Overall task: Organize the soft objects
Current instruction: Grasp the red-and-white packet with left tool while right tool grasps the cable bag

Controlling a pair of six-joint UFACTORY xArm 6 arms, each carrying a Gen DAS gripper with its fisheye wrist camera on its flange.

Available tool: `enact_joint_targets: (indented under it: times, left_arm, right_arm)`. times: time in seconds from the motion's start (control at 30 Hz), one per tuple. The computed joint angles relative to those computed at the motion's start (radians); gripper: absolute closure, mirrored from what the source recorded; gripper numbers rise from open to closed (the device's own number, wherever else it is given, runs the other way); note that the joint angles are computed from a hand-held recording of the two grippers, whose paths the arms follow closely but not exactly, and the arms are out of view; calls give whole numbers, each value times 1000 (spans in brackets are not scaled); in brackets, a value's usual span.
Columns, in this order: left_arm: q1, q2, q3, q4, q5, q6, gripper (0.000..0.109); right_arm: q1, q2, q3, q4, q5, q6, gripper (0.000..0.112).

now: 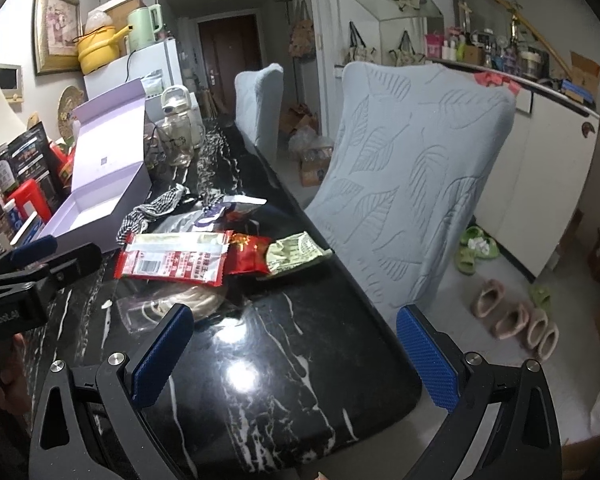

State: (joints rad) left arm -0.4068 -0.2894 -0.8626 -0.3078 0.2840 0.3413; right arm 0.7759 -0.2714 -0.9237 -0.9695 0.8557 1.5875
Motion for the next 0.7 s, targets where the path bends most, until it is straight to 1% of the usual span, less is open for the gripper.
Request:
enact_joint_targets:
  times: [0.07, 0.13, 0.23, 0.33, 0.4, 0.47, 0.53, 0.63, 0.67, 0.7]
  left_arm:
    - [2, 24, -28, 16, 17, 22, 6]
    - [0, 53, -65, -2, 46, 81, 6]
    - [0, 103, -132, -88, 113, 237, 6]
    - [-2, 155, -193, -124, 157, 350, 6]
    - [2, 192, -242, -185, 203, 429, 6]
    - [10, 239, -297, -247, 267, 502, 6]
    - [12, 280, -338, -252, 297, 538, 6]
    - [7, 323, -372, -246, 305, 590, 6]
    - [10, 338, -391, -251, 329, 606, 6]
    - [16, 358, -416, -251, 370, 618, 6]
  right_arm:
    - [-22, 7, -1, 19, -27, -20, 9]
    - [-45, 22, -11, 35, -51, -45, 9]
    - [-77, 46, -25, 56, -95, -88, 9]
    - [-105, 69, -36, 72, -142, -120, 9]
    - [-125, 84, -42, 92, -171, -142, 9]
    - [-138, 90, -42, 110, -189, -157, 9]
    - [-155, 95, -42, 129, -209, -172, 9]
    - [-171, 100, -46, 156, -213, -192, 9]
    - [-172, 101, -48, 157, -209, -192, 9]
    - [-173, 102, -50, 162, -202, -197, 9]
